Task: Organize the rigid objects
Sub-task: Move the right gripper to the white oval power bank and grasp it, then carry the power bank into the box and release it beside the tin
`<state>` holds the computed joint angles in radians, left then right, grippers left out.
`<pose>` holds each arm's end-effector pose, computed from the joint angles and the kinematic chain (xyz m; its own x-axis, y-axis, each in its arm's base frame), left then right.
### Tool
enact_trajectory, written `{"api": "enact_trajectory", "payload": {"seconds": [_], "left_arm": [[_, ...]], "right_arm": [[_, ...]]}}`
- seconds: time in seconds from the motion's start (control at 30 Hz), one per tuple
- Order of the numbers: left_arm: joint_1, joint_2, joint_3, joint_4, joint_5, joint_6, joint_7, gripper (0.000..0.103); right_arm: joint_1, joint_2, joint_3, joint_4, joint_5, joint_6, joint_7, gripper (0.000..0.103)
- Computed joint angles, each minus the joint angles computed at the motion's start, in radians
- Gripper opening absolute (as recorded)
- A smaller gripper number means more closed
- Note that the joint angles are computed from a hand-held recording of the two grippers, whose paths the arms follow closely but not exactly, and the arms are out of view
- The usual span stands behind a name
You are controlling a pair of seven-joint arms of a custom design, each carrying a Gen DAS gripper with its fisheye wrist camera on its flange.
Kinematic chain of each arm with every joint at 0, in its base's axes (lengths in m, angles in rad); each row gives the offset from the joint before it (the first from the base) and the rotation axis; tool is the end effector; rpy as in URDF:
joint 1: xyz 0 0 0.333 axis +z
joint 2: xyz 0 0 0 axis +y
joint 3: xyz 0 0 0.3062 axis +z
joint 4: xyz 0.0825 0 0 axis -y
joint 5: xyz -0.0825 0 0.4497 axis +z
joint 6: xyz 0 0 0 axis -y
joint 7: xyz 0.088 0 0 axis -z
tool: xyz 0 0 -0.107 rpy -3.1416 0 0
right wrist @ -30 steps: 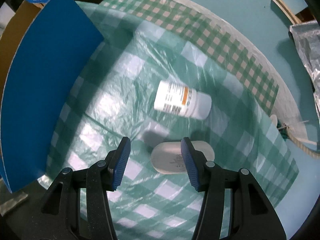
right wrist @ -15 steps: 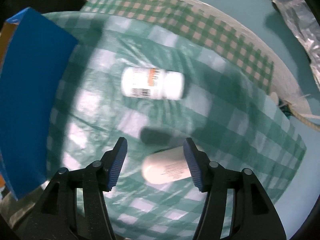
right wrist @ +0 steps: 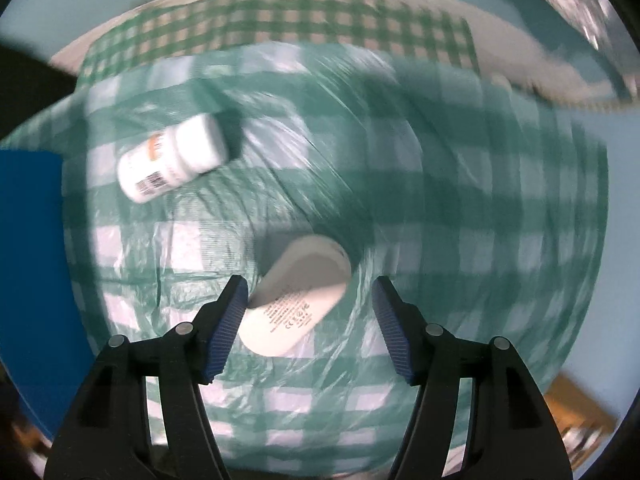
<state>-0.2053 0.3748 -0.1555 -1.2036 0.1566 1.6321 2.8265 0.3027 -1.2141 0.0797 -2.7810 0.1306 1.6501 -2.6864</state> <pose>0.6974 -0.2237 0.5677 -0.9955 0.0417 -0.0856 0.0351 0.9964 0.0770 0.2641 0.1177 0.5013 -0.9905 0.1282 -0.0490 0.1236 0.9886 0.0862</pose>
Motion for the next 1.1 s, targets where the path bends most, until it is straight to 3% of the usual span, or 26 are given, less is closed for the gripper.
{"api": "enact_trajectory", "payload": {"seconds": [0.17, 0.2, 0.27, 0.3, 1.1], "left_arm": [[0.001, -0.002, 0.0, -0.004, 0.001, 0.001, 0.005, 0.005], [0.0, -0.003, 0.0, -0.004, 0.001, 0.002, 0.006, 0.005], [0.001, -0.005, 0.0, -0.007, 0.0, 0.002, 0.007, 0.005], [0.0, 0.0, 0.0, 0.0, 0.0, -0.001, 0.007, 0.005], [0.0, -0.003, -0.001, -0.008, -0.001, -0.005, 0.019, 0.005]], "right_arm": [[0.004, 0.032, 0.009, 0.004, 0.0, 0.038, 0.012, 0.062], [0.007, 0.044, 0.008, 0.008, -0.002, 0.044, 0.006, 0.058], [0.012, 0.065, 0.011, 0.016, -0.001, 0.06, 0.005, 0.04], [0.012, 0.069, 0.011, 0.017, -0.003, 0.067, 0.005, 0.038], [0.021, 0.261, 0.025, 0.228, -0.102, 0.05, -0.207, 0.037]]}}
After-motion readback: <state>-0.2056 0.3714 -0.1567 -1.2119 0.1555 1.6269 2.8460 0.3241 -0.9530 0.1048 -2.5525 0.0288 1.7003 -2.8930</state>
